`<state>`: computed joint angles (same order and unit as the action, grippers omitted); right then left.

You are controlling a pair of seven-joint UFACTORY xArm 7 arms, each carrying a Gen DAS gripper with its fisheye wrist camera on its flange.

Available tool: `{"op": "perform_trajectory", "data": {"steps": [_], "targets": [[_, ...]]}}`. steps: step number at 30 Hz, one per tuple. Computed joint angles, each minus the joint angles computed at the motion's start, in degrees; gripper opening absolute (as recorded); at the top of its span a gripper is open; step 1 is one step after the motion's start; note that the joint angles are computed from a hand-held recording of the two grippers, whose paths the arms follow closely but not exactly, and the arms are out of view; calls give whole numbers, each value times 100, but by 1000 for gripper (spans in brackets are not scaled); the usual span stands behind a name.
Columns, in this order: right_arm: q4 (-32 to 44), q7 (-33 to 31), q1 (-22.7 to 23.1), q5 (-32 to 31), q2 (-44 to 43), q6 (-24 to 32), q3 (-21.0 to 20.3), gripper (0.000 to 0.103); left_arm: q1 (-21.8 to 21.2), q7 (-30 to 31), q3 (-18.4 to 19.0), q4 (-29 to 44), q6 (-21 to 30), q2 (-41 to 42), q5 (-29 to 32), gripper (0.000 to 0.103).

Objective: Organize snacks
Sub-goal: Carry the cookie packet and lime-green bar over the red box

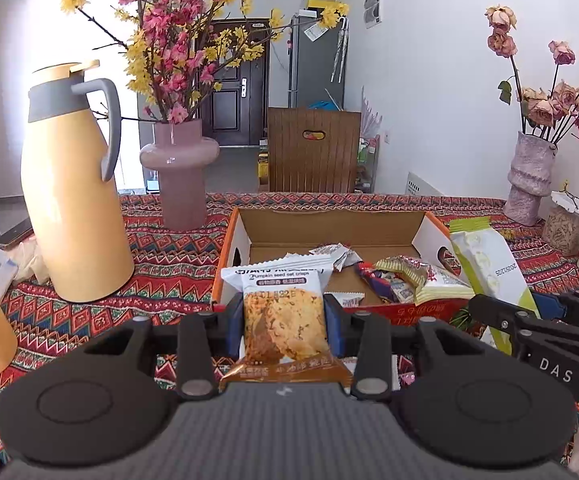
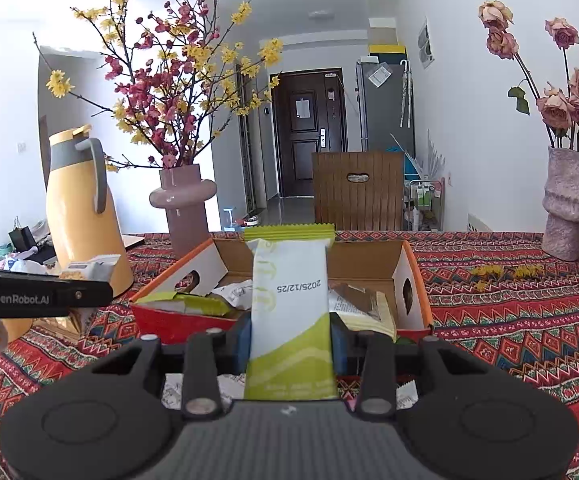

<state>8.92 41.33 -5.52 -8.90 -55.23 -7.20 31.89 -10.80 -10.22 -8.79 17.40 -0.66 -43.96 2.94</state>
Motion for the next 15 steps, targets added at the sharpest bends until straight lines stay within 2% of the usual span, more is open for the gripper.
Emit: {"op": "perform_trajectory", "data": {"steps": [6,15], "targets": [[480,-229,-642,5,643,-431,232,37,218,-71,-199,371,-240,472,49,40],[1212,-725,-1568,440,1686,-869,816,37,608,-206,-465,936,-539,1257,80,40]]}}
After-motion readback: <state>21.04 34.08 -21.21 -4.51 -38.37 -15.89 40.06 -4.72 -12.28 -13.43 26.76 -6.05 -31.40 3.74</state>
